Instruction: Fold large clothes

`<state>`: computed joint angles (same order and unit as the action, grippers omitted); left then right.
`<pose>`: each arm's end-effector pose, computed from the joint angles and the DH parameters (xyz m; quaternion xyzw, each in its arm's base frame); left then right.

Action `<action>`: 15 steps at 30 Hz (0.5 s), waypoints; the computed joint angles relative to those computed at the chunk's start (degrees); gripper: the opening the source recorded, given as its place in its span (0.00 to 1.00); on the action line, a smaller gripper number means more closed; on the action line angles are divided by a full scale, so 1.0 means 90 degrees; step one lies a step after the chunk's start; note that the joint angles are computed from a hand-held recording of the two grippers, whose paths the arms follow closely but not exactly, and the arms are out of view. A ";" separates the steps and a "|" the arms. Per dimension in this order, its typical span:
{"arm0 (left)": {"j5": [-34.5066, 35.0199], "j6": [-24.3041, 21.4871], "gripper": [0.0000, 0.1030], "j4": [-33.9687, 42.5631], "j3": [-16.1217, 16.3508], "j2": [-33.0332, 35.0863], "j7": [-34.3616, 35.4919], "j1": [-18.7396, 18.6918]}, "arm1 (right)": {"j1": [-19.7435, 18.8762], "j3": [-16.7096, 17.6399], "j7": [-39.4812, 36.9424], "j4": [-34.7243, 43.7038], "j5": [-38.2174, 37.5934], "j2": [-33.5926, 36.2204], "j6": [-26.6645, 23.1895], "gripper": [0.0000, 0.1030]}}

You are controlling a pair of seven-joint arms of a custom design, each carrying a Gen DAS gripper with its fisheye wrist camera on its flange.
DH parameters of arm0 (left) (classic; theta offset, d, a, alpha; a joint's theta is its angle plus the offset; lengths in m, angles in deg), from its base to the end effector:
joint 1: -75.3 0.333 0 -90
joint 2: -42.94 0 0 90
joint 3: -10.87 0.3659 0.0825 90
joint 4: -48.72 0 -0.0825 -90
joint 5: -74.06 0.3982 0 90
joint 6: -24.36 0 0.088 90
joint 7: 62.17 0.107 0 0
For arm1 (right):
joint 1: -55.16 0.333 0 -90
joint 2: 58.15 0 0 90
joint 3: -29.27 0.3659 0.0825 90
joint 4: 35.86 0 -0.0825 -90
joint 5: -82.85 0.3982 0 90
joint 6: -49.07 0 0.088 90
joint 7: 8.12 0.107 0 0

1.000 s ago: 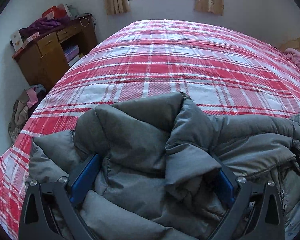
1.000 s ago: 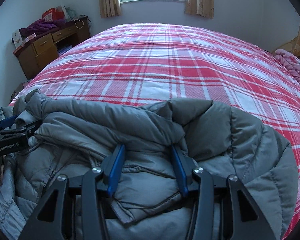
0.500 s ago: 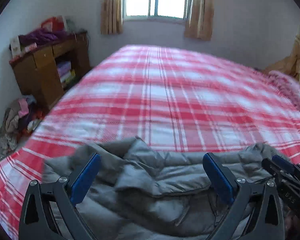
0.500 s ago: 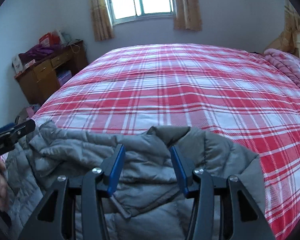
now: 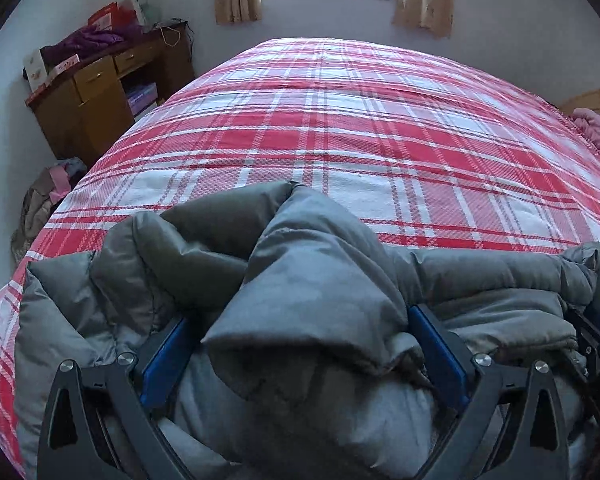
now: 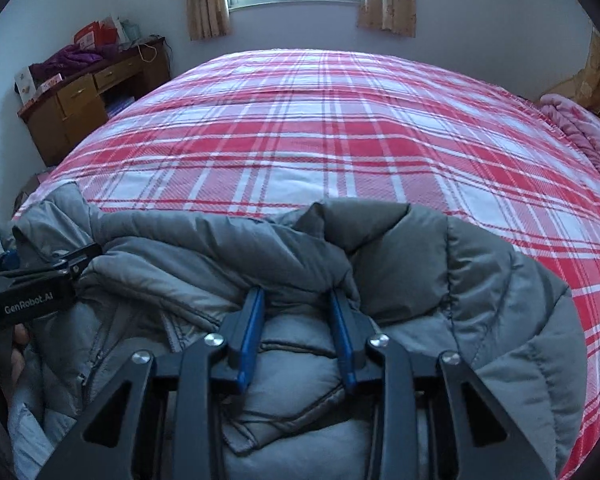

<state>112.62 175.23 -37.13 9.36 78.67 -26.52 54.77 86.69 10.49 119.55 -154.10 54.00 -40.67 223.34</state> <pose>0.7277 -0.3061 0.3891 -0.6889 0.6469 -0.2120 0.2489 0.6248 0.1958 0.4003 -0.6942 0.6291 -0.2472 0.2474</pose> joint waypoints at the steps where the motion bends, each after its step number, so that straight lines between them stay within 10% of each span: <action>1: 0.0009 0.0010 0.99 -0.0005 -0.0013 0.0004 -0.0005 0.0014 | 0.0050 -0.0050 0.0032 0.0017 -0.0046 0.0015 -0.0023 0.35; 10: -0.0436 -0.0956 0.99 0.0572 0.0108 -0.0004 0.0820 -0.0164 | -0.0282 0.0340 -0.0474 0.0110 0.0297 0.0014 -0.0215 0.36; 15: 0.0915 0.0219 0.99 -0.1572 0.0091 -0.2011 -0.0543 0.0060 | -0.0799 0.0624 -0.0501 -0.0647 0.0402 -0.1079 -0.0090 0.71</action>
